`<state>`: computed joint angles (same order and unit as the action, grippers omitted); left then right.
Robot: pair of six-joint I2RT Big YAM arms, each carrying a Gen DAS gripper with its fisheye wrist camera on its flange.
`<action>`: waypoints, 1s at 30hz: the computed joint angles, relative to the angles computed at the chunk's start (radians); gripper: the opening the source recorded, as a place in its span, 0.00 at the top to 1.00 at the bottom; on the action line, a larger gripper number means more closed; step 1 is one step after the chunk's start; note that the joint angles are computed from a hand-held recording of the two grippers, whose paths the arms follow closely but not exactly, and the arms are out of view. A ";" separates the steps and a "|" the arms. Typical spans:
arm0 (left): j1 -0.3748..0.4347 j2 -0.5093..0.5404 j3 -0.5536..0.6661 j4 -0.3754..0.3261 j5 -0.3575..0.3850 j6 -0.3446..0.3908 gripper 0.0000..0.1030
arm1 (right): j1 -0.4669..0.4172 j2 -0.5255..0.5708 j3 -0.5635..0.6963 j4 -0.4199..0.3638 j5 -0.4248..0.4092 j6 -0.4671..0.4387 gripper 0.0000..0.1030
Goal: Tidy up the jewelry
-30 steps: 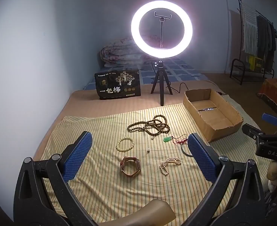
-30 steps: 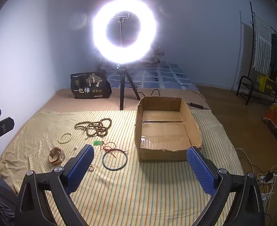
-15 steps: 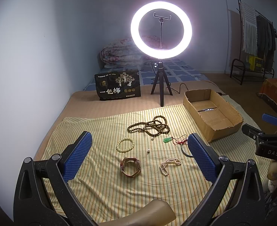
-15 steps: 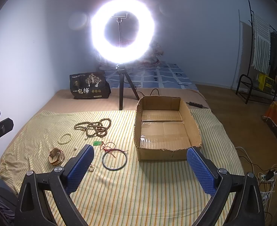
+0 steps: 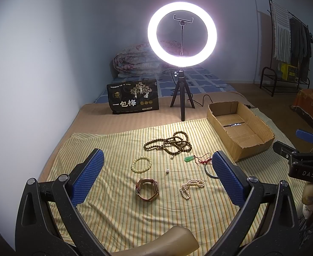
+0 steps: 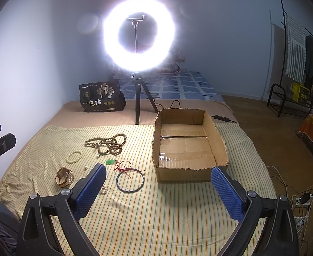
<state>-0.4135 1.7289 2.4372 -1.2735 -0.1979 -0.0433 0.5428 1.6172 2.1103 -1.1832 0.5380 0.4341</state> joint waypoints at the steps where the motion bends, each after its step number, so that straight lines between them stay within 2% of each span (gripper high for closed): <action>1: 0.000 0.000 0.001 -0.001 0.000 0.000 0.00 | 0.000 0.000 -0.001 0.001 -0.001 0.000 0.03; 30: -0.001 -0.002 -0.002 0.000 0.001 0.001 0.00 | 0.005 0.004 0.003 -0.006 -0.008 0.014 0.03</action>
